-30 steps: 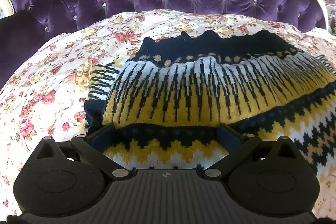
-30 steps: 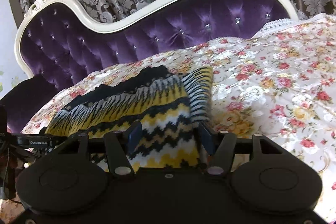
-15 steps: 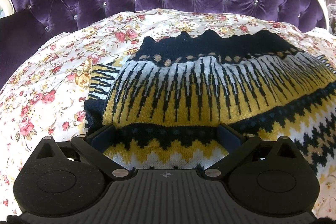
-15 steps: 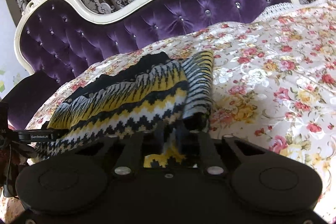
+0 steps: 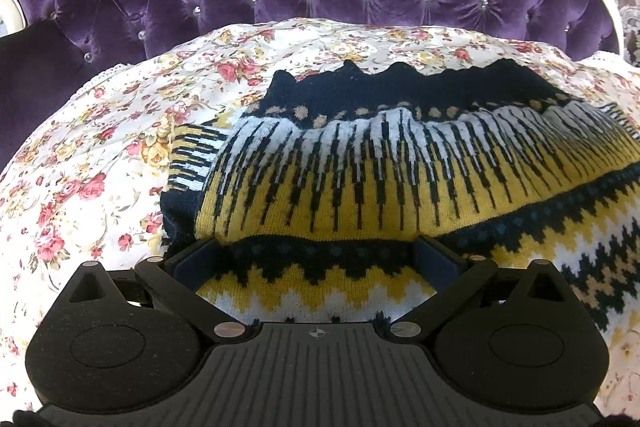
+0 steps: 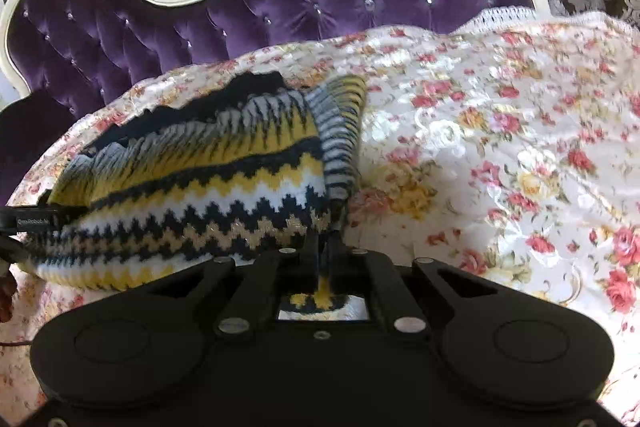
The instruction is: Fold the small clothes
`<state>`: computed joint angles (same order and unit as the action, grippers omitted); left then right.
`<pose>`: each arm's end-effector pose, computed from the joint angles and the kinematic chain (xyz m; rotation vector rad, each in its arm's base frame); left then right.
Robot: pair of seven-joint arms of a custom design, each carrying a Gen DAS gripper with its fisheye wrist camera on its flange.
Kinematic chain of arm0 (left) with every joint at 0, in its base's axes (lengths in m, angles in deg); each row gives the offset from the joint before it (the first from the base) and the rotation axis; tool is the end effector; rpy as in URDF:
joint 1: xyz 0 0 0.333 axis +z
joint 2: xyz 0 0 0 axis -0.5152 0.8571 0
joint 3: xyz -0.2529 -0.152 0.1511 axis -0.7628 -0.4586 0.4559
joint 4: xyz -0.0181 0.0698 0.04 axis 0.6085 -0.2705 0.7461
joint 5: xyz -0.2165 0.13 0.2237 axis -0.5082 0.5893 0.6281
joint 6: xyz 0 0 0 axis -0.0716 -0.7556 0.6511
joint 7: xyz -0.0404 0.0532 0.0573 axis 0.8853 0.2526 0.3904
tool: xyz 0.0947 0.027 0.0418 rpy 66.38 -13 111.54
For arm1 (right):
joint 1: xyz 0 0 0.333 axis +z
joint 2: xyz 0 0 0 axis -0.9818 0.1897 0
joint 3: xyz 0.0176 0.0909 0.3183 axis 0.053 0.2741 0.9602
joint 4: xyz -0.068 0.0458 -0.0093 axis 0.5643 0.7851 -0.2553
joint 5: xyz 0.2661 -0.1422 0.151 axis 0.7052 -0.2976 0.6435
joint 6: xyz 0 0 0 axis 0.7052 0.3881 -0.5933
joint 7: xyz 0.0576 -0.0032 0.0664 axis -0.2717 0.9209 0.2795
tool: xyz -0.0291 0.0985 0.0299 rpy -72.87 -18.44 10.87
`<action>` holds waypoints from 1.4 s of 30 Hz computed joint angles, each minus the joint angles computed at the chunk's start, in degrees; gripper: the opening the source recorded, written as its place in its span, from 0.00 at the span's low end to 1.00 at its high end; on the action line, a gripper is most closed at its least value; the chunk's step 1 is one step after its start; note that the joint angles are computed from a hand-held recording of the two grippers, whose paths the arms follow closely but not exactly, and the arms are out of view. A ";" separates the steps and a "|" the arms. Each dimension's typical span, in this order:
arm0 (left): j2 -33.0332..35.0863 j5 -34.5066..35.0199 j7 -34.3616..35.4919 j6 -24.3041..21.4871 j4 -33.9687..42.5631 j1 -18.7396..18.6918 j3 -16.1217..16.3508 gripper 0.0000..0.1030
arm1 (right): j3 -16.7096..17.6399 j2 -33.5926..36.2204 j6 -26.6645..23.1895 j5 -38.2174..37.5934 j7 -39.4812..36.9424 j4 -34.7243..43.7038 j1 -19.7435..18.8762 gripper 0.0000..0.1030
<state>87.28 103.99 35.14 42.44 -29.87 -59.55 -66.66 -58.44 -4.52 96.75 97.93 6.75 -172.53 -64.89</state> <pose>0.5293 -0.3685 0.4252 -1.9821 1.4820 -0.4607 0.5482 0.1473 0.4421 -1.7671 1.5011 -0.2547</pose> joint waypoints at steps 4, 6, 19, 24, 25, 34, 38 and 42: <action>-0.06 -0.17 0.20 0.12 -0.04 0.09 -0.04 1.00 | 0.07 0.53 -3.61 10.84 -4.36 3.53 -2.45 0.96; -0.15 0.01 0.04 0.21 -0.21 0.05 0.01 1.00 | -0.98 1.79 -5.66 10.06 -1.35 5.28 -2.90 0.96; -0.07 0.10 -0.21 0.16 -0.23 0.01 -0.06 1.00 | 1.24 11.17 -20.87 11.95 5.82 15.06 -7.94 0.99; 0.29 -2.26 2.29 -0.24 1.02 0.72 -0.44 1.00 | 1.90 11.46 -19.95 19.85 -2.40 14.57 -7.74 1.00; 0.37 -3.06 3.05 -0.33 1.41 0.94 -0.56 1.00 | 1.33 11.60 -19.87 17.99 0.21 15.10 -7.19 1.00; 2.77 -5.47 3.62 -3.22 11.16 0.14 0.56 0.93 | 0.91 12.47 -21.83 14.82 8.11 16.67 -7.68 1.00; 9.71 -9.06 8.38 -4.58 22.92 -0.27 1.07 0.93 | 0.89 12.40 -21.44 13.12 7.66 16.67 -7.27 1.00; 19.50 -15.25 14.64 -10.89 38.37 -1.75 2.25 0.92 | 0.99 12.44 -22.08 12.59 7.83 16.78 -7.58 1.00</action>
<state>106.79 88.74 49.78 31.55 8.50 -61.30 -64.41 -57.45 7.92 74.67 110.52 14.58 -155.75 -72.47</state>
